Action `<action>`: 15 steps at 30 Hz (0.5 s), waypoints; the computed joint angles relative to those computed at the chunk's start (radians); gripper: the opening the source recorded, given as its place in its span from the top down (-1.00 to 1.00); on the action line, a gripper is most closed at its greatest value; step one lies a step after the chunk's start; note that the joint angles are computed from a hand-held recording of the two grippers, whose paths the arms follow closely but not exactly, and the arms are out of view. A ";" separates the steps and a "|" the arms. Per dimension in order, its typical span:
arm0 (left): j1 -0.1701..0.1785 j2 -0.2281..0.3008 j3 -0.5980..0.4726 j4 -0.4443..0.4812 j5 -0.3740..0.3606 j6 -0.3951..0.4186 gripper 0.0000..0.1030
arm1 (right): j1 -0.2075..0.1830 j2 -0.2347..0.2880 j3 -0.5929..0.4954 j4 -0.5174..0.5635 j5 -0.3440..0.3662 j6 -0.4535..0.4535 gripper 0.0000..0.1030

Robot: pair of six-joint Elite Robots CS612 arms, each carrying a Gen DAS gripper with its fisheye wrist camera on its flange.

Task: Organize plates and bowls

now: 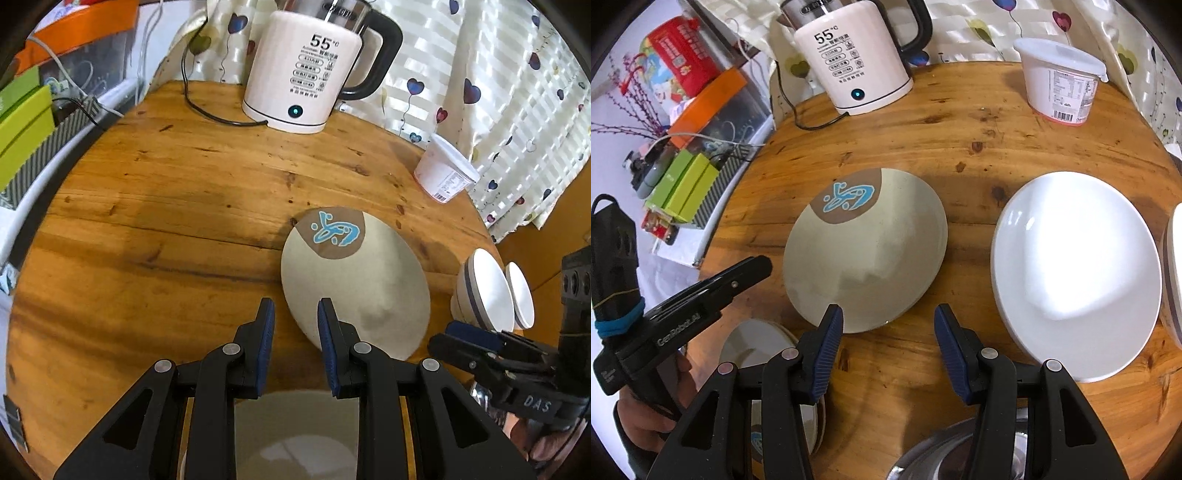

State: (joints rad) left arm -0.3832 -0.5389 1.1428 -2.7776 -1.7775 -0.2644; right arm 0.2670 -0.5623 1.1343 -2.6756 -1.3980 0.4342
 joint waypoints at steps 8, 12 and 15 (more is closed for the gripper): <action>0.010 0.045 -0.082 0.076 -0.029 -0.017 0.52 | 0.007 0.008 -0.029 0.026 -0.035 -0.033 -0.01; 0.011 0.067 -0.121 0.122 -0.041 -0.025 0.52 | 0.006 0.008 -0.029 0.017 -0.038 -0.036 -0.01; 0.011 0.074 -0.131 0.128 -0.058 -0.025 0.52 | 0.008 0.007 -0.030 0.017 -0.042 -0.043 -0.01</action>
